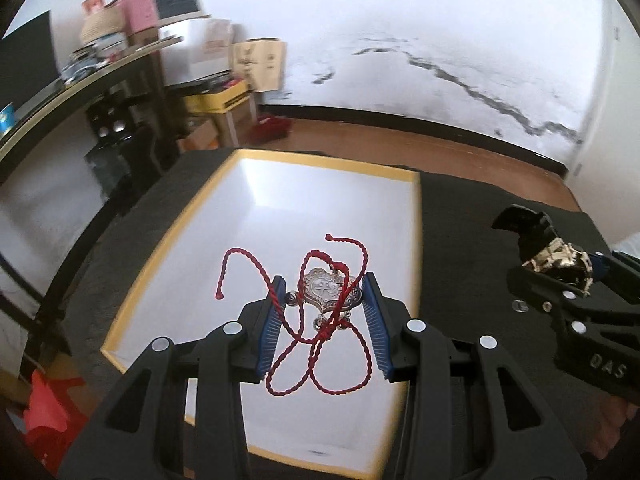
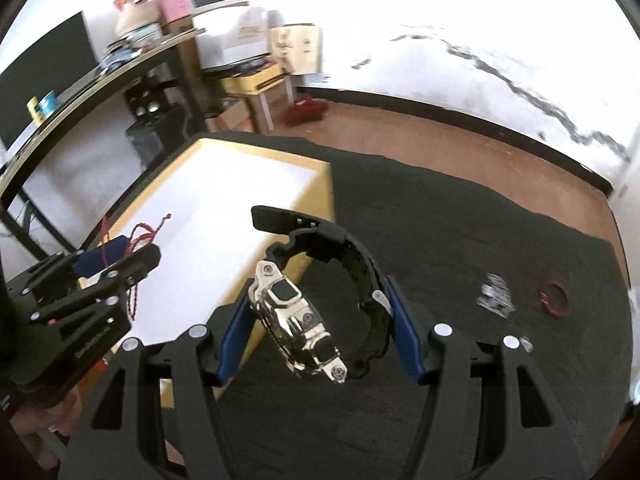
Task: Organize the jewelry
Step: 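Lower the red cord pendant into the yellow box and open the left tool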
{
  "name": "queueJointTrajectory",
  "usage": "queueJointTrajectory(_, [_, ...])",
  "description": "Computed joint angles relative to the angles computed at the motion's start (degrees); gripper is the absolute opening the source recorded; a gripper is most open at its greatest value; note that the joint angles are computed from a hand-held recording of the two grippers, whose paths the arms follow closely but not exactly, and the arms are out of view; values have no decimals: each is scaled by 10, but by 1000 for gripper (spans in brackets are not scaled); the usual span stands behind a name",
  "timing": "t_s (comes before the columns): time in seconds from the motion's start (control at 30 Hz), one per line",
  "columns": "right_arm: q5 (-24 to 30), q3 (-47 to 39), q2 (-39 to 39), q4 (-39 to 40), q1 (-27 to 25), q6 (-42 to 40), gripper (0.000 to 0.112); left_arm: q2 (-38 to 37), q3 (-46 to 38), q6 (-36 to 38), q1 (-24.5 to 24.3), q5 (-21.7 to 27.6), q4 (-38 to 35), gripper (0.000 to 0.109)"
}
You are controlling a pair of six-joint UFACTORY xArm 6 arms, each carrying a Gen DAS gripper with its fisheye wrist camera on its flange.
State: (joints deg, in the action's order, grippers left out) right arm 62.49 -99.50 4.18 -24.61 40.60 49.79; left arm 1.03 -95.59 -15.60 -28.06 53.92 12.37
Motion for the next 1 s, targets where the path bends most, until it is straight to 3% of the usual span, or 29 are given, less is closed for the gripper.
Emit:
queueJointTrajectory(0.3, [30,-167,137,3,22,-40,61,45,-14,23,59,11,-12,39])
queueJointTrajectory(0.63, [15,-150,135,13,14,-41,61,117,-75,22,63,68,-4,39])
queueJointTrajectory(1.0, [-6,-119,111,11,13,-30,61,125,-83,24,66,71,-4,39])
